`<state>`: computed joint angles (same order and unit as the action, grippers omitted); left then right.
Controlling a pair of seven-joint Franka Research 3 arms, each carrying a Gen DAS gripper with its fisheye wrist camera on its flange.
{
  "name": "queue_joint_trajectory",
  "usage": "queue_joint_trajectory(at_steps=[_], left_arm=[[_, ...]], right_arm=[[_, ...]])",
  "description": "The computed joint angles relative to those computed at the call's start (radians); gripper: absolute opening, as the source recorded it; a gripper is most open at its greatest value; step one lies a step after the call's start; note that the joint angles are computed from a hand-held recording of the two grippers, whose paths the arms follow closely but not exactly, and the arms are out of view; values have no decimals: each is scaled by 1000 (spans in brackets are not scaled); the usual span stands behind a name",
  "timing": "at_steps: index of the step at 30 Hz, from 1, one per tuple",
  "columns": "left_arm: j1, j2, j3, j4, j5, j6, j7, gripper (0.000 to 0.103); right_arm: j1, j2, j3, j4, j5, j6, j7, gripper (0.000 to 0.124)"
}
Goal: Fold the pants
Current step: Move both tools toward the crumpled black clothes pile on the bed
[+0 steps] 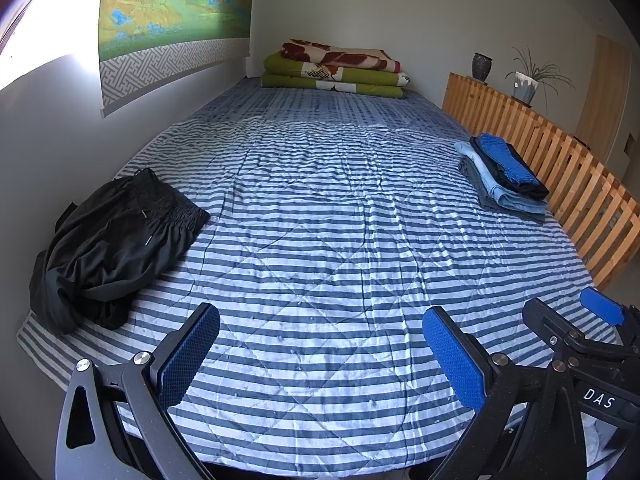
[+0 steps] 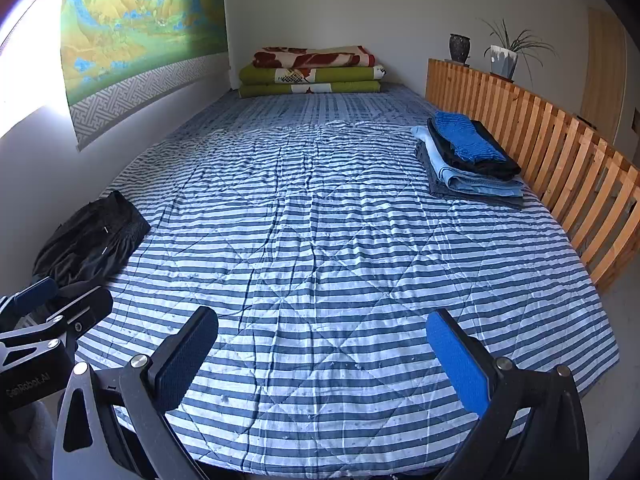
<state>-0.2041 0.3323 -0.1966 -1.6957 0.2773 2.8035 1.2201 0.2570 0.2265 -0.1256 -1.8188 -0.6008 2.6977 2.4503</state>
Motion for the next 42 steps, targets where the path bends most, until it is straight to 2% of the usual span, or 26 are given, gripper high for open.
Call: queue_joint_trajectory(at_steps=[42], left_arm=[[-12,54,16,59,27,-21,-13,103]], right_arm=[[30,66,-33,61,65,7,-62,103]])
